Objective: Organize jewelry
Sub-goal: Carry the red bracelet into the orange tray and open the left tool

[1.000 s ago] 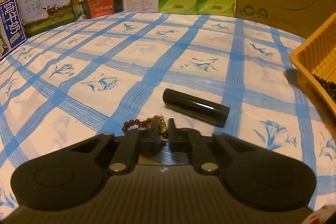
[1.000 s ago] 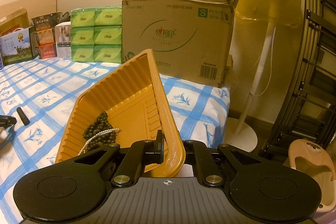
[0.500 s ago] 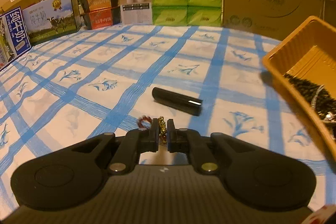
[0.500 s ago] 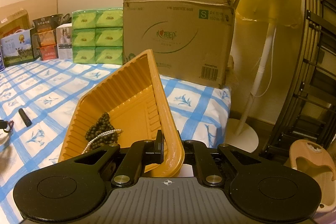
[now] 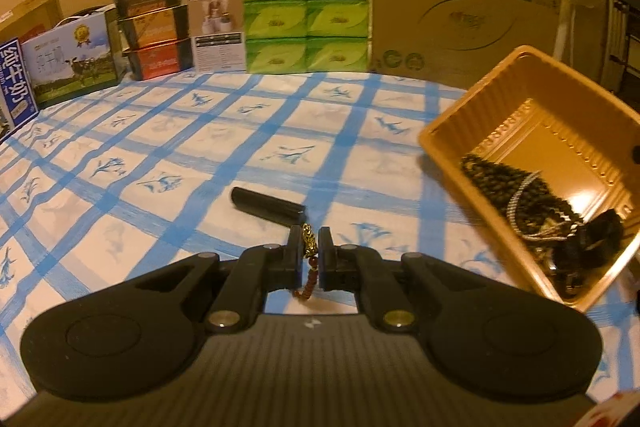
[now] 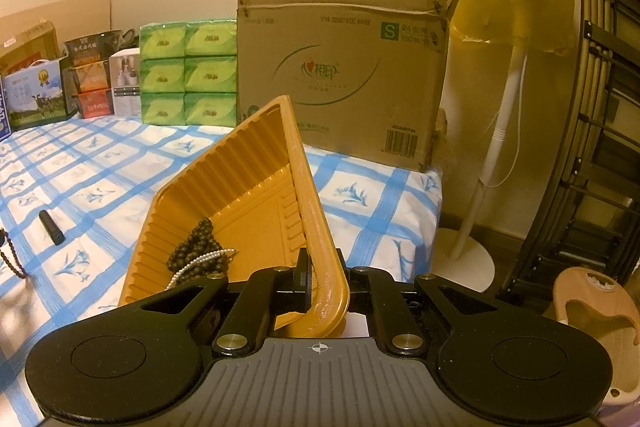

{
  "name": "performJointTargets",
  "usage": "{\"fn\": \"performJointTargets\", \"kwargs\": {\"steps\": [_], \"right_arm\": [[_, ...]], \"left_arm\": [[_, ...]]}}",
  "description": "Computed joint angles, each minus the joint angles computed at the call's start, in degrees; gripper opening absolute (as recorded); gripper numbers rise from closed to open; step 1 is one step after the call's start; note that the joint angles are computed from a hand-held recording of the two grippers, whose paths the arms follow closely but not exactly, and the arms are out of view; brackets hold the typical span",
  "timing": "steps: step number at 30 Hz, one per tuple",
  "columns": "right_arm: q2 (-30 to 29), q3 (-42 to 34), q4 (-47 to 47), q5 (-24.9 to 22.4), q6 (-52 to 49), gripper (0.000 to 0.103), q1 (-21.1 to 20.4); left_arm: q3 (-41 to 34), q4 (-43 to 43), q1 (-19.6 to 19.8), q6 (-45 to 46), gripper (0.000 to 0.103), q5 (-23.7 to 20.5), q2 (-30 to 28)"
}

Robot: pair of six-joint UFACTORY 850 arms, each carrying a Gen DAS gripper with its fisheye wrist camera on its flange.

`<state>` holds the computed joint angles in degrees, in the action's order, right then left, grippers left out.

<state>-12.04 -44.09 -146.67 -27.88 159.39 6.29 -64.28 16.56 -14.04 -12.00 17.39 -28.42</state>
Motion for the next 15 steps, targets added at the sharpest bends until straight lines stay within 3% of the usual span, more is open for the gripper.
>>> {"fn": "performJointTargets", "kwargs": {"steps": [15], "right_arm": [[0.0, 0.0, 0.2, 0.0, -0.1, 0.008, 0.0]], "left_arm": [[0.0, 12.0, -1.9, -12.4, 0.006, 0.5, 1.0]]}}
